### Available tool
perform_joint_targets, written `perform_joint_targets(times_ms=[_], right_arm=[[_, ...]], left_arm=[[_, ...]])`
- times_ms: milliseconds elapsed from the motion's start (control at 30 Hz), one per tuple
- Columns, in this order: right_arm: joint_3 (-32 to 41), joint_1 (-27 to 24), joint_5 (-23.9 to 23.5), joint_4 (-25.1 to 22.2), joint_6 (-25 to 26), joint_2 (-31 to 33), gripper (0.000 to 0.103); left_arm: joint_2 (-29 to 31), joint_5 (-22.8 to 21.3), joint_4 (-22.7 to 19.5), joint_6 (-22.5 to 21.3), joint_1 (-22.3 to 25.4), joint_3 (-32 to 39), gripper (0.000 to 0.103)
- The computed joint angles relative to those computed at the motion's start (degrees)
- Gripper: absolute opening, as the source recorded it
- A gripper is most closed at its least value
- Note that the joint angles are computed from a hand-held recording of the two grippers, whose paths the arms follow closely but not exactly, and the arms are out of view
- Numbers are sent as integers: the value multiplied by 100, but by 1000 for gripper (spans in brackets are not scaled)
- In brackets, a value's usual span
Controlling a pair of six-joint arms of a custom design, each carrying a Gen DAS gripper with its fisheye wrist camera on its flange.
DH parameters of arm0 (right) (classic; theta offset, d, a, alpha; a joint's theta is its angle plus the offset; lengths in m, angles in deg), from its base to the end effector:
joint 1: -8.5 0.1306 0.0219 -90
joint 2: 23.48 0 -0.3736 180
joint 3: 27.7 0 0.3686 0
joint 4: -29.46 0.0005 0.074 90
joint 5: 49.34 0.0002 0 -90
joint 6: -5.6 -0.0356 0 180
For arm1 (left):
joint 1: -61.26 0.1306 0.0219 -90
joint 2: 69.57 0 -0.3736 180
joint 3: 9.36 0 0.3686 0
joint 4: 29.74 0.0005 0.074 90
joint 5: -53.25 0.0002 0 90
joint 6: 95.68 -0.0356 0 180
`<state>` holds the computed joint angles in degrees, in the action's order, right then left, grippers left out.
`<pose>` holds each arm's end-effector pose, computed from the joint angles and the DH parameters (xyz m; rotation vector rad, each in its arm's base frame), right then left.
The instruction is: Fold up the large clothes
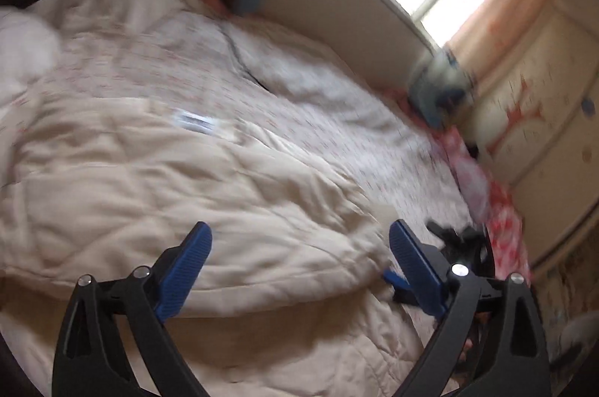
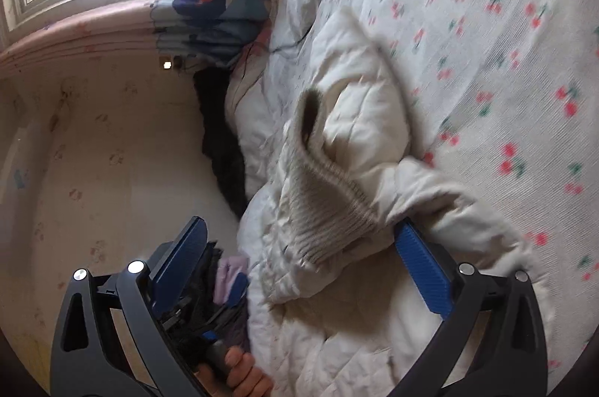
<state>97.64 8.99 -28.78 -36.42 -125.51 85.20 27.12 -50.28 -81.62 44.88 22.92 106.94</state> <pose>0.5507 0.0375 0.5246 0.2435 2.3698 1.7989 0.4005 -0.3067 0.5672 -0.3747 2.1577 -0.6585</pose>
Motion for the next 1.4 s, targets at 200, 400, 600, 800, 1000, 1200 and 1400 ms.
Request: perform_joint_targets(times_ms=[200,400,600,800,1000,1200,1400], right_arm=[[-453,266,-91,937,-373,-380,97],[-599,446,335,1350,-300,-368,97],[-720,422,669,1989,-452,-434,88],[-390,435,1051,1198,-121,-117,45],[-97,530,1452,876,656,-172,24],[1242,865,1599,1015,1256,2,22],[1726,877,2163,273,2174,189,22]], left_arm=[[-603,-43,75,415,410,-864,93],[-569,-264,-287,201,430,-792,93],[-395,-371,-582,-17,404,-600,93],[-68,-936,-1213,-438,198,-57,93],[339,-1722,-1954,-967,-89,570,93],[536,-2331,-2274,-1298,-271,921,93],[524,-2269,-2271,-1287,-254,923,94]])
